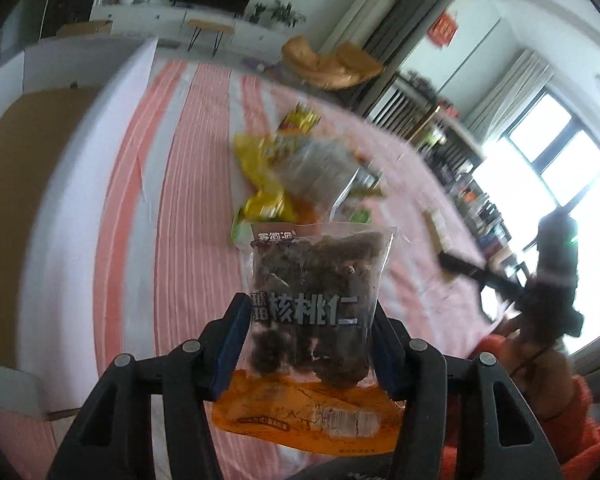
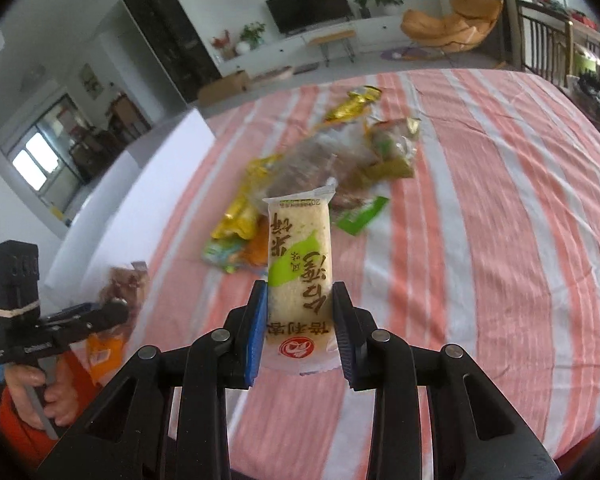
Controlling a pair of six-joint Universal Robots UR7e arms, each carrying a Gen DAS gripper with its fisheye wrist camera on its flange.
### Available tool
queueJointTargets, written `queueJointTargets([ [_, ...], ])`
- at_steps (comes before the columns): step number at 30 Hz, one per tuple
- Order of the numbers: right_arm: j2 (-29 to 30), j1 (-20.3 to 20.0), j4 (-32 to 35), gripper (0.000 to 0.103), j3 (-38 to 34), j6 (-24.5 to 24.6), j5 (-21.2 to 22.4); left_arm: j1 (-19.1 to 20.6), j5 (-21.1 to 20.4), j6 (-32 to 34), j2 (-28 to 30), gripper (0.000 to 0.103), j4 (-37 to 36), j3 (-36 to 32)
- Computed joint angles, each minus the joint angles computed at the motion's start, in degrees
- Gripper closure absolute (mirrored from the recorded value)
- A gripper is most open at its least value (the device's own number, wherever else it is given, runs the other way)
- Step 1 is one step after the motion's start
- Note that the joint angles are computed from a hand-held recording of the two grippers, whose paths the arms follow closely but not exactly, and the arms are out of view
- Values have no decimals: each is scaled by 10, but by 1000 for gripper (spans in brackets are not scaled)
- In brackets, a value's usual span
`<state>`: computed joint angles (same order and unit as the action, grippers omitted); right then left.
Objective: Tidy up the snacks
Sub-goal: 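Carry both snacks into the cardboard box and open both tools to release them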
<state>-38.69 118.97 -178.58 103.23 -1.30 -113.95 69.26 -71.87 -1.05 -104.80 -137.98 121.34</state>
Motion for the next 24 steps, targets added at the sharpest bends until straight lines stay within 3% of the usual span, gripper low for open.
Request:
queueJointTargets([
  [5,6,16,15,70,-17,-1,36,-25,-7,-6,-37,48,-3,-19],
  [10,31,44,48,70,-79,-20,76,-16,-4,-4,-56,48,4,-66],
  [14,68,71,86,70,-155,-44,115,-15,79,4,-67,47,21,-103],
  [19,152,111,175,70,-306,-73,183,1,190,16,-71,44,37,-134],
  [21,194,124,214,70,-371,-82,193,11,241,19,-64,34,38,-138],
  [23,250,136,255,66,-451,-94,193,23,287,11,-57,15,34,-136],
  [24,267,138,268,60,-477,-94,193,28,303,9,-52,14,30,-135],
])
